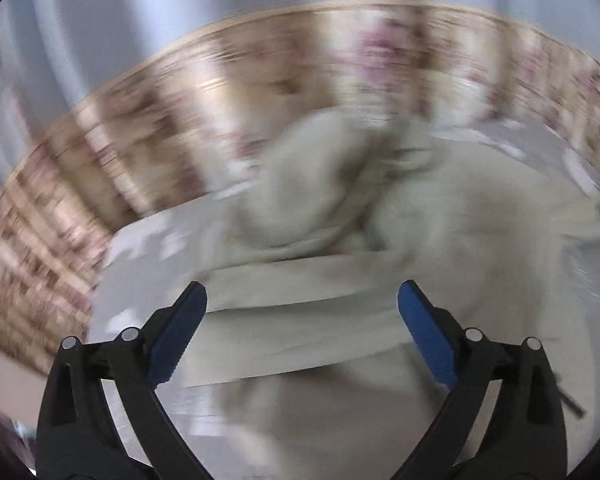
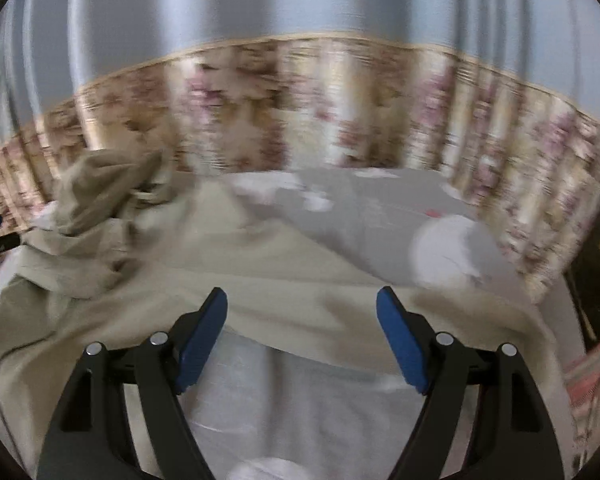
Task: Fold large clothes
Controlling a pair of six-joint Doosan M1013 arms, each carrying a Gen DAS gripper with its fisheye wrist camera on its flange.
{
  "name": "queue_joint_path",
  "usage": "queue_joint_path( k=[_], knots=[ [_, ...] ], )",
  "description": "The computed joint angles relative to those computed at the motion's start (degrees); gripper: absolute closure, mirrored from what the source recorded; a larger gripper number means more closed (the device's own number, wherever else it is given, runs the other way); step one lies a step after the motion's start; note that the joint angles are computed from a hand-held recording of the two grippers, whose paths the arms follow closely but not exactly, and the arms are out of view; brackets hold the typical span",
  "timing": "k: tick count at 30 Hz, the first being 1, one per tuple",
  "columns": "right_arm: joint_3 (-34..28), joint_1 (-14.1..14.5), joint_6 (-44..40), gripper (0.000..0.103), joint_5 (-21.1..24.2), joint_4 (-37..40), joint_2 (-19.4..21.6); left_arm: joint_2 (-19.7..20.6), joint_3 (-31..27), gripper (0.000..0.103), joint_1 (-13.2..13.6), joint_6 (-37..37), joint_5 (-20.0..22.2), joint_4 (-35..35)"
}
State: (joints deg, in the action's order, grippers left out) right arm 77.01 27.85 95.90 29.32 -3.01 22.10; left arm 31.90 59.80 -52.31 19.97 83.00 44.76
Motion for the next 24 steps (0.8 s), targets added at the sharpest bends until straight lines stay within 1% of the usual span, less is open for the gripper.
queue_joint_path(
  k=[2,3,4,5,6,7,9,10,11,12,13,14,15,16,17,18,19,20,21,22,23,24],
  knots=[
    [-2.3,0.9,-5.8,0.025,0.8,5.8,1.4,-2.9,5.0,0.007,0.6,-4.4,0.6,1.7],
    [-3.7,1.6,-8.0,0.025,1.4,7.7,2.3,-4.8,8.5,0.007,1.0,-6.9,1.4,2.8],
    [-5.3,2.2,-9.6,0.026,2.3,9.1,3.4,-5.6,10.1,0.007,1.5,-8.0,0.9,2.8],
    [-8.1,3.2,-11.1,0.026,4.3,10.1,5.2,-7.5,13.3,0.007,2.3,-9.9,-1.2,1.4],
    [-9.6,3.7,-12.0,0.026,5.6,11.0,6.2,-8.6,15.1,0.007,2.8,-10.8,-3.2,0.2],
    [-12.5,4.4,-14.2,0.026,8.2,13.6,8.2,-10.1,17.5,0.007,3.6,-12.0,-6.5,-1.2],
    [-16.7,5.3,-15.8,0.026,12.7,16.0,11.3,-11.4,20.3,0.007,4.6,-12.7,-10.5,-2.9],
    [-20.0,6.0,-15.0,0.026,16.5,15.6,13.8,-11.4,21.0,0.007,5.0,-12.7,-12.2,-3.5],
    [-21.3,6.5,-13.9,0.027,18.1,14.5,14.8,-11.5,21.6,0.007,5.2,-12.7,-14.0,-3.8],
    [-22.7,6.9,-13.1,0.048,19.8,13.5,16.0,-11.7,22.5,0.007,5.4,-12.5,-16.6,-4.0],
    [-24.2,7.3,-12.9,0.075,21.7,13.3,17.2,-11.8,23.0,0.007,5.4,-11.9,-18.0,-4.0],
    [-24.1,7.4,-12.4,0.091,21.7,13.2,17.2,-11.6,23.1,0.007,5.4,-11.3,-18.7,-3.9],
    [-23.6,7.1,-12.9,0.095,21.2,15.2,16.8,-11.3,22.8,0.007,5.4,-10.0,-18.8,-3.8],
    [-23.1,6.9,-13.2,0.096,20.5,15.7,16.4,-10.9,22.4,0.007,5.4,-8.7,-18.5,-3.8],
    [-21.1,6.8,-13.0,0.097,17.9,14.6,14.8,-10.6,22.0,0.007,5.4,-7.8,-18.4,-3.6],
    [-18.3,6.7,-11.5,0.097,13.9,11.5,12.6,-10.2,21.2,0.007,5.6,-6.5,-18.4,-3.7],
    [-15.4,6.6,-7.4,0.097,10.2,5.9,10.4,-10.0,20.8,0.007,5.7,-5.9,-18.3,-3.8],
    [-13.7,6.4,-3.3,0.097,8.8,1.0,9.1,-9.8,20.4,0.007,5.9,-5.4,-18.4,-3.8],
    [-13.2,5.7,-1.0,0.097,9.6,-0.9,8.5,-9.6,20.1,0.007,6.2,-4.8,-19.5,-4.1],
    [-13.2,4.8,-0.4,0.097,11.4,0.2,8.4,-9.5,19.9,0.007,6.6,-4.2,-21.0,-4.8],
    [-13.4,3.5,-1.4,0.097,13.6,4.3,8.6,-9.2,19.3,0.007,7.2,-3.0,-22.0,-6.0],
    [-13.4,2.7,-3.3,0.097,14.9,7.6,8.8,-8.2,18.0,0.007,7.9,-0.9,-22.5,-7.7]
  ],
)
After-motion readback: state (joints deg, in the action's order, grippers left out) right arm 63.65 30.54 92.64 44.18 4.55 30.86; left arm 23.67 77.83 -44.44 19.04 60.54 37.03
